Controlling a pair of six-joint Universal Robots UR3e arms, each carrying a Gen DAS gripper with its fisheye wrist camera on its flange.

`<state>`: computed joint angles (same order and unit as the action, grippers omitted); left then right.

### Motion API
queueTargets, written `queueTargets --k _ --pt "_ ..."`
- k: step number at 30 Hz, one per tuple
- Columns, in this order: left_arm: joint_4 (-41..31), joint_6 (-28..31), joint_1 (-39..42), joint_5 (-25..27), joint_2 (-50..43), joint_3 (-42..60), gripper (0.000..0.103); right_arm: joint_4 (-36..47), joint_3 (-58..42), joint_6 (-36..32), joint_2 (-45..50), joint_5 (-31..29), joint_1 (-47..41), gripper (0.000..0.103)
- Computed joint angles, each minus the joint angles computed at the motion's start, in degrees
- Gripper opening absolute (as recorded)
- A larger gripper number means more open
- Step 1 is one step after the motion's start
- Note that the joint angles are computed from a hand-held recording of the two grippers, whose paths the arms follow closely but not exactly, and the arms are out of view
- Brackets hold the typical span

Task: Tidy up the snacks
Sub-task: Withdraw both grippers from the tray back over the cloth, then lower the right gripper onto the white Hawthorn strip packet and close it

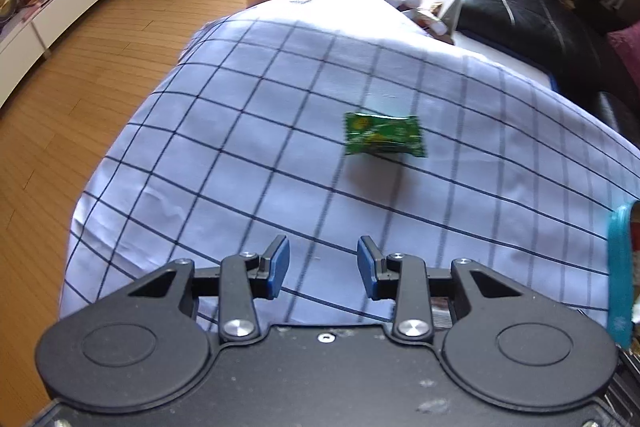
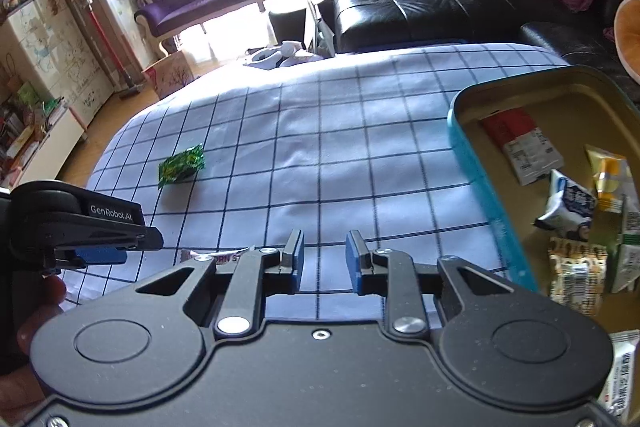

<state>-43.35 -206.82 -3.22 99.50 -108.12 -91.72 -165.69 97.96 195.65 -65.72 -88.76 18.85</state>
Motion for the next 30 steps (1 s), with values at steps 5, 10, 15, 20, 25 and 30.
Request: queueTargets --k 5,10,15,20,25,30 --pt "1.4 1.2 4.2 -5.1 1.6 -3.3 0.037 1.9 -6.1 0.9 4.5 -1.1 1.5 0.036" --pt "2.1 2.1 4.2 -5.6 1.6 -3.6 0.040 3.7 -14.4 1.5 9.9 -2.2 2.7 0.036" --pt "2.0 2.4 4.1 -5.4 1.5 -3.4 0.042 6.2 -20.4 -0.3 14.5 -3.0 3.5 0.036" --pt "2.3 2.7 4.4 -6.0 1.6 -3.6 0.042 3.9 -18.7 -3.0 14.9 -5.3 4.8 0.036" --pt "2.7 3.0 5.2 -7.3 2.1 -4.3 0.042 1.7 -12.5 -7.8 11.4 -7.6 6.7 0.036" --pt "3.1 3.3 6.3 -8.9 3.0 -5.2 0.041 0.1 -5.8 -11.9 7.0 -5.9 6.7 0.036"
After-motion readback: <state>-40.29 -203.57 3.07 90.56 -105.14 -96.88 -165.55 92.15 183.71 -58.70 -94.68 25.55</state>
